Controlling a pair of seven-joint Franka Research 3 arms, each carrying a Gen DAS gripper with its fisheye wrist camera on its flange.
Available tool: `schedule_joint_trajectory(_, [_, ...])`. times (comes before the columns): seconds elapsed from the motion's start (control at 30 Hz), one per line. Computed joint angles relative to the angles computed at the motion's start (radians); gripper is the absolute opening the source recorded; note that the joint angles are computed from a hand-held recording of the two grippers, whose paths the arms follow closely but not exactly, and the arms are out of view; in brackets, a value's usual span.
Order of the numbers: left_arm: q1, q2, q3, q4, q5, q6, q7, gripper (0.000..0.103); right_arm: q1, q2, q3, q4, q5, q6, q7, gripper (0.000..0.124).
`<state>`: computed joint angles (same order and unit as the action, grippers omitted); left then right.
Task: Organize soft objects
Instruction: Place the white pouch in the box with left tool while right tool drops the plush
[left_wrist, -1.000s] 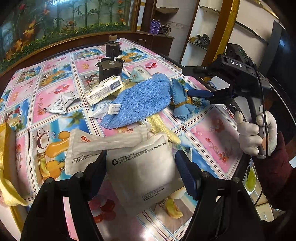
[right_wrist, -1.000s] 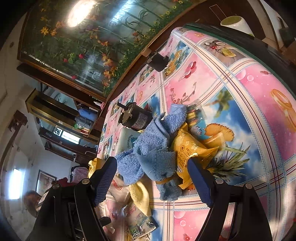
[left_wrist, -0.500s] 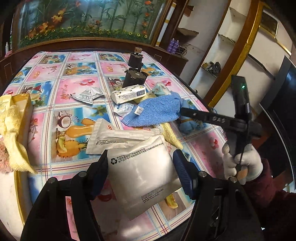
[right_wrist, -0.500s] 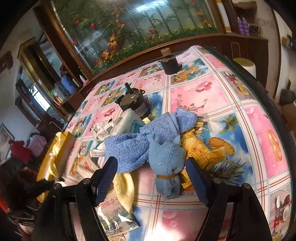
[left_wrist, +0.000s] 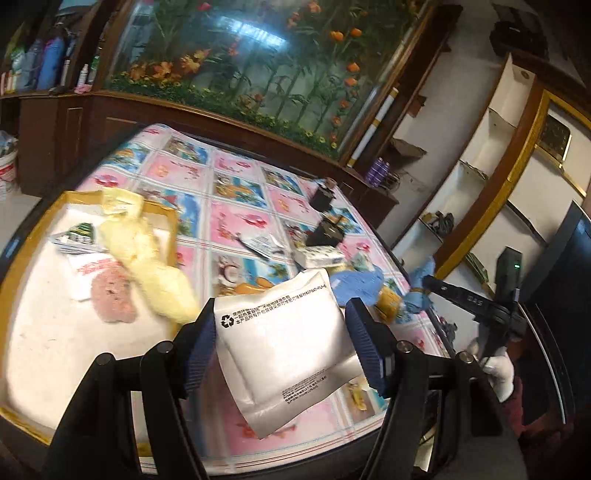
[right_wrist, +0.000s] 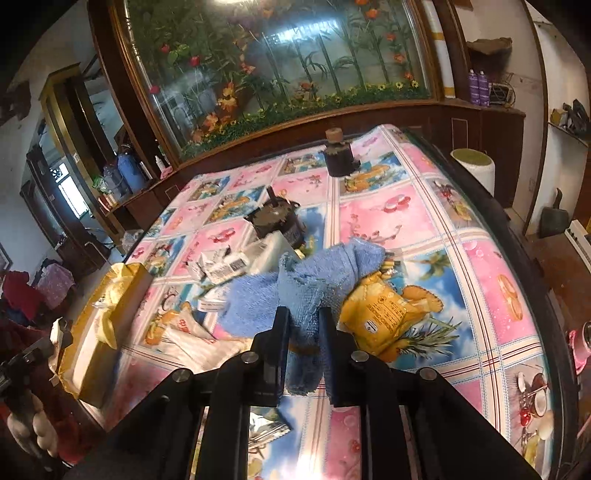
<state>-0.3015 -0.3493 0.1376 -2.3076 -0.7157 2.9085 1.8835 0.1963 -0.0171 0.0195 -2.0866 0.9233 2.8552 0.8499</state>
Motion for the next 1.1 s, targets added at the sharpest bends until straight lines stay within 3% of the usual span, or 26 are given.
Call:
schedule_joint_trajectory(0.17, [0.175, -0.02, -0.05, -0.045, 0.2, 0.009, -0.192, 0.067, 0.048, -0.066, 0.012, 0.016, 0.118, -0.049, -0.129, 0.017])
schedule_joint_trajectory(0.33, [0.275, 0.038, -0.046, -0.01, 0.354, -0.036, -0.341, 0.067, 0.101, -0.034, 0.029, 0.119, 0.163, -0.216, -0.183, 0.016])
schedule_joint_trajectory(0.5, [0.316, 0.157, -0.038, 0.089, 0.369, -0.095, -0.37, 0.067, 0.13, 0.083, 0.078, 0.276, 0.138, -0.416, -0.138, 0.016])
schedule_joint_trajectory(0.7, [0.414, 0.29, -0.102, 0.198, 0.475, -0.141, -0.492, 0.069, 0.191, 0.292, 0.15, 0.473, -0.07, -0.513, 0.024, 0.016])
schedule_joint_trajectory(0.87, [0.443, 0.308, -0.123, 0.216, 0.363, -0.157, -0.431, 0.074, 0.234, 0.421, 0.181, 0.584, -0.207, -0.551, 0.124, 0.017])
schedule_joint_trajectory(1.0, [0.444, 0.292, -0.121, 0.209, 0.188, -0.178, -0.319, 0.074, 0.268, 0.496, 0.185, 0.652, -0.302, -0.535, 0.185, 0.022])
schedule_joint_trajectory(1.07, [0.443, 0.272, -0.122, 0.196, 0.158, -0.175, -0.294, 0.075, 0.276, 0.505, 0.187, 0.651, -0.33, -0.51, 0.207, 0.041])
schedule_joint_trajectory(1.1, [0.443, 0.26, -0.126, 0.185, 0.186, -0.163, -0.311, 0.075, 0.273, 0.504, 0.194, 0.645, -0.328, -0.496, 0.204, 0.044])
